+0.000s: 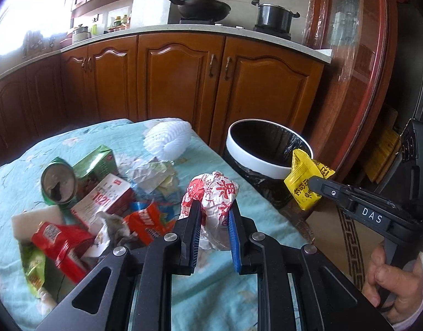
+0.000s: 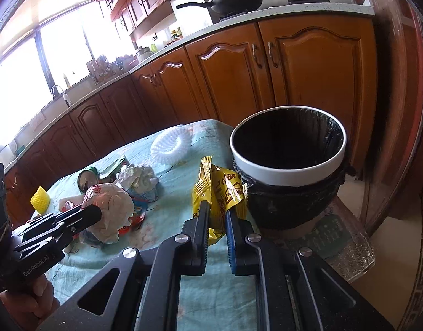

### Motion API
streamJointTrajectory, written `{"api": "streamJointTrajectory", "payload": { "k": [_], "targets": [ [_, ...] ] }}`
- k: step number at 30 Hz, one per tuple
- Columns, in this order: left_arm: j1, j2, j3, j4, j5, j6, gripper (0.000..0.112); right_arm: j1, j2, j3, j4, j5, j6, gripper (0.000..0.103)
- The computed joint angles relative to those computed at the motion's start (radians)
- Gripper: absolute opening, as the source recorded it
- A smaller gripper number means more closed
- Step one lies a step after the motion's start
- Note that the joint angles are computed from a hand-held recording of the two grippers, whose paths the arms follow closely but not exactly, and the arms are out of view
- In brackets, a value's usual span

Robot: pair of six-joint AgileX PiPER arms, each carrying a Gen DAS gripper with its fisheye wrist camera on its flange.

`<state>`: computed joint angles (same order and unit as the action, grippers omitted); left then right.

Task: Collect trash
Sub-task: 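Carry both held items over the black trash bin with both grippers, then open both grippers to drop the items into the bin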

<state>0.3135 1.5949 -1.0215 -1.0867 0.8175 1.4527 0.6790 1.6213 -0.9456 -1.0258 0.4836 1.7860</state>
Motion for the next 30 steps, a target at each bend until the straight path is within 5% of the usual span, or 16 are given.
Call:
{"api": "streamJointTrajectory", "payload": {
  "k": [14, 25, 30],
  "targets": [
    [-0.285, 0.266, -0.342, 0.093, -0.106, -0.252, 0.018, -0.296, 0.012, -0.042, 0.186, -0.12, -0.334, 0.014],
    [-0.42, 0.618, -0.874, 0.344, -0.018, -0.63, 0.019, -0.485, 0.131, -0.172, 0.671, -0.154, -0.902, 0.015],
    [-0.471, 0.762, -1.127, 0.467, 0.056, -0.802, 0.032, -0.515, 0.189, -0.232, 0.773, -0.118, -1.027, 0.021]
  ]
}}
